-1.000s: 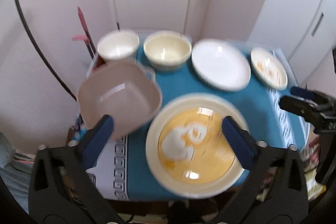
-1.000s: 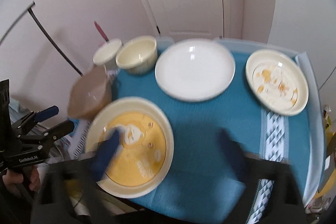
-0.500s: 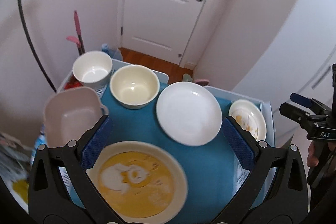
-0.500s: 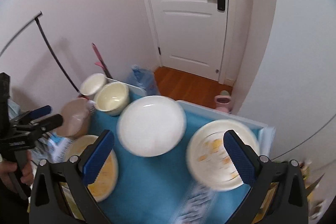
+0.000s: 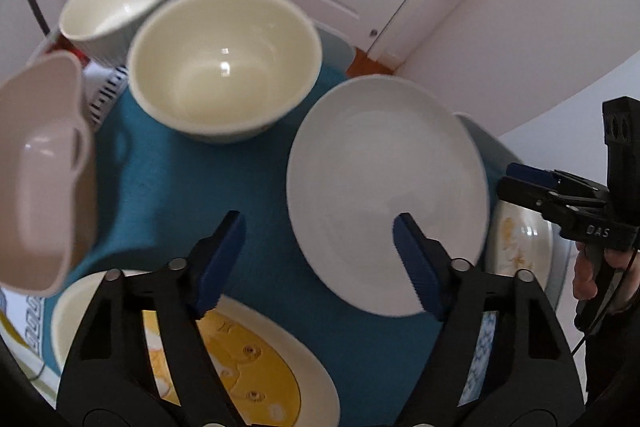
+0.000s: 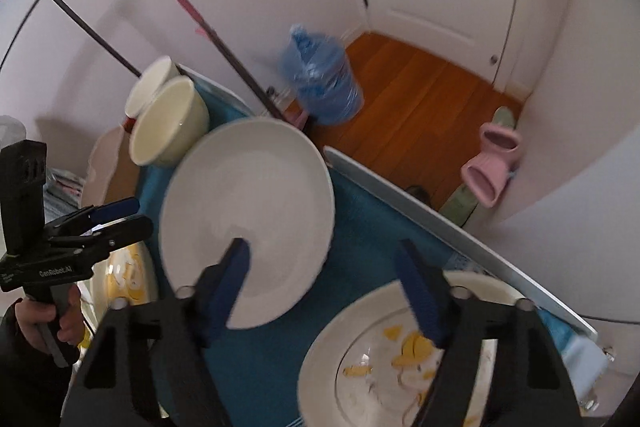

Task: Organize plates and bowls
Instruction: 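Grasp the rim of the plain white plate with both grippers, then carry the white plate with both grippers and lower it onto the yellow plate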

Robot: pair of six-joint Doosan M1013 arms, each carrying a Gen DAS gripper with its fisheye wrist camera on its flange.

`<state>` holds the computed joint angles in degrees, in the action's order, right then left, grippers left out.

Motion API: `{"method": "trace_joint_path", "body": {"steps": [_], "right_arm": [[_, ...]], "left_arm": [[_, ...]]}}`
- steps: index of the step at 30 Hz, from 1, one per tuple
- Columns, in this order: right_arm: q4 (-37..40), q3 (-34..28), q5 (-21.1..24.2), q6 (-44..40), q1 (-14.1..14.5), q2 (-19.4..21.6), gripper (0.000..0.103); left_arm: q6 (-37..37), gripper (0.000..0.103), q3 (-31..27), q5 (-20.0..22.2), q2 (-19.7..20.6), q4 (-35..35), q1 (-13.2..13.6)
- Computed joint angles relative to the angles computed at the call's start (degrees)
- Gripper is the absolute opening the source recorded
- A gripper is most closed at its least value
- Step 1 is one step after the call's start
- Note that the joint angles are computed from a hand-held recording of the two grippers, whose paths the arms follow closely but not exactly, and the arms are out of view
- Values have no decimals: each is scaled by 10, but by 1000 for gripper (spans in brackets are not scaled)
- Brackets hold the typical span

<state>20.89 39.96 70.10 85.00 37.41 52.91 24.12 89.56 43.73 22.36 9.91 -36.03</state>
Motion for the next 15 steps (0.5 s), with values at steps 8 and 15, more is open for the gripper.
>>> {"method": "trace_joint_path", "body": {"steps": [8,15], "right_arm": [[23,-19,31,-30,0,24,31],[24,-19,35,-40,1,28,14]], "left_arm": [[28,38,0,-8,13,-39,8],[43,23,-13,6,24,-40,8]]}}
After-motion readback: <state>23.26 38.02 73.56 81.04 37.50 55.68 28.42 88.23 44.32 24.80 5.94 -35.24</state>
